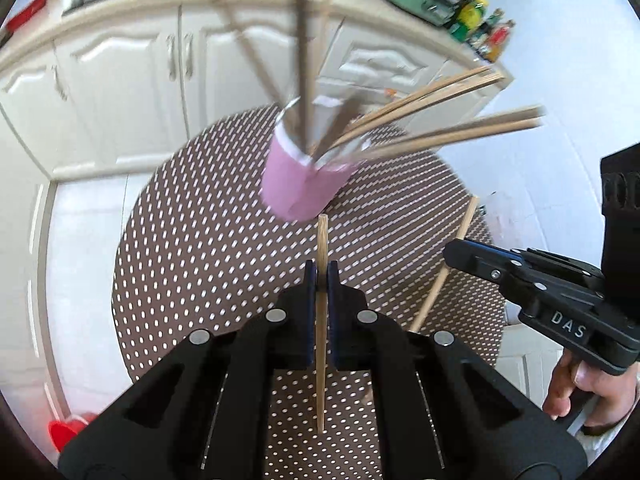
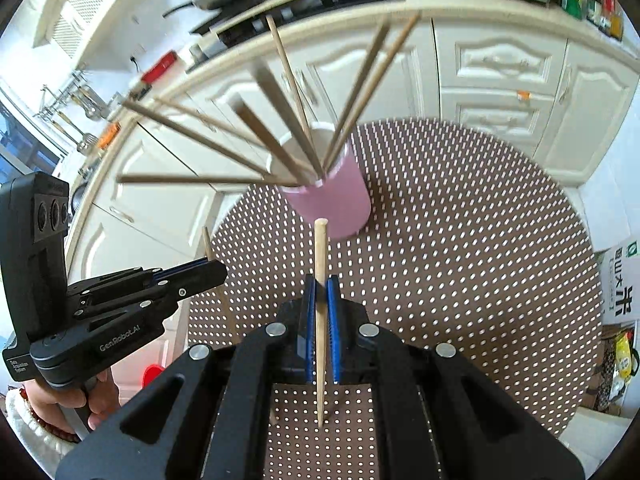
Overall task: Organize utensils
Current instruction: 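Lift the left tool's chopstick toward the pink cup while the right tool carries its own, then lower the left tool's chopstick into the pink cup while the right tool inserts its own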
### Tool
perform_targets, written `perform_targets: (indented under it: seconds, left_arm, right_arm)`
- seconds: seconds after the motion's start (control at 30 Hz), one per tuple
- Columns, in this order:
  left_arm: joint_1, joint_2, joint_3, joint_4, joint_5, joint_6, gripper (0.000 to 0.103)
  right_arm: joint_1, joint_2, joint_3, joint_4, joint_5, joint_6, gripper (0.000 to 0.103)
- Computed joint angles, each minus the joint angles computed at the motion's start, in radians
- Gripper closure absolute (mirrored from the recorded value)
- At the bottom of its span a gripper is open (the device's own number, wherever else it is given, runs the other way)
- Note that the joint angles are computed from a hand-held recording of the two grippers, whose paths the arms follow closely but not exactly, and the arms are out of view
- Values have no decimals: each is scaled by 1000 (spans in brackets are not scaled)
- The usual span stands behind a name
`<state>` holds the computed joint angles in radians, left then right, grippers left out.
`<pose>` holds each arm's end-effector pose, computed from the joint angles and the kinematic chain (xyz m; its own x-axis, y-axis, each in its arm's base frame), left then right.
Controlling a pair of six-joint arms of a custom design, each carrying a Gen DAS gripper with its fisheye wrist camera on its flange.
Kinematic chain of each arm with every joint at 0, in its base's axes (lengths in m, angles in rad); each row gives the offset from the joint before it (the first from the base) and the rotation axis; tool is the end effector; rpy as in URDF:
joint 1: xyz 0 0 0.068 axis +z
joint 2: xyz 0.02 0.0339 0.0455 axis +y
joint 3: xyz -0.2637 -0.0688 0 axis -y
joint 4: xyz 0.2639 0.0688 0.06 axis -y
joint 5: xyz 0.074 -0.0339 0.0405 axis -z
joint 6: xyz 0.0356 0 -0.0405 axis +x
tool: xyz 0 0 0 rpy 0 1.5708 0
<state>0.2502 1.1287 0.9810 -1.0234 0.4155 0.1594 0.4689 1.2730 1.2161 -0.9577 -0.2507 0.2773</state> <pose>0.2153 0.0402 0.2742 -0.8930 -0.0783 -0.4432 0.0683 0.9498 -0.3054 0.2340 0.1284 0.3184 -0.8805 -0.1488 -0.4501 -0.3260 0.8793 0.3472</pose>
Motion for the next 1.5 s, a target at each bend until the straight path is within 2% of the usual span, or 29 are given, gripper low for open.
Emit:
perform_targets:
  seconds: [0.23,0.37,0.47,0.77,1.0,1.17,1.5]
  left_arm:
    - [-81,-79,80,-38,4,-26,97]
    - [-137,-133,109,-39,-25,-48,97]
    - [-163,-143,180,-63,-46,-66,97]
    - [-118,-108,345,-71,-34,-92,97]
    - [-40,-79,391,-34,-6,-93,97]
    - [5,-47,411,2,17,-101,97]
    - [13,9,407,114,9,-153,97]
  right_arm:
    - [13,-57,50,-4,40,9,98]
    - [13,-84,85,-8,63,-1,98]
    - [14,-101,125,-20,88,-7,98]
    - [0,-88,228,14,140,-36,98]
    - [38,-43,283,68,245,-62,98]
    - [59,-4,301,113,282,-74,98]
    - [70,70,303,190,276,-64,98]
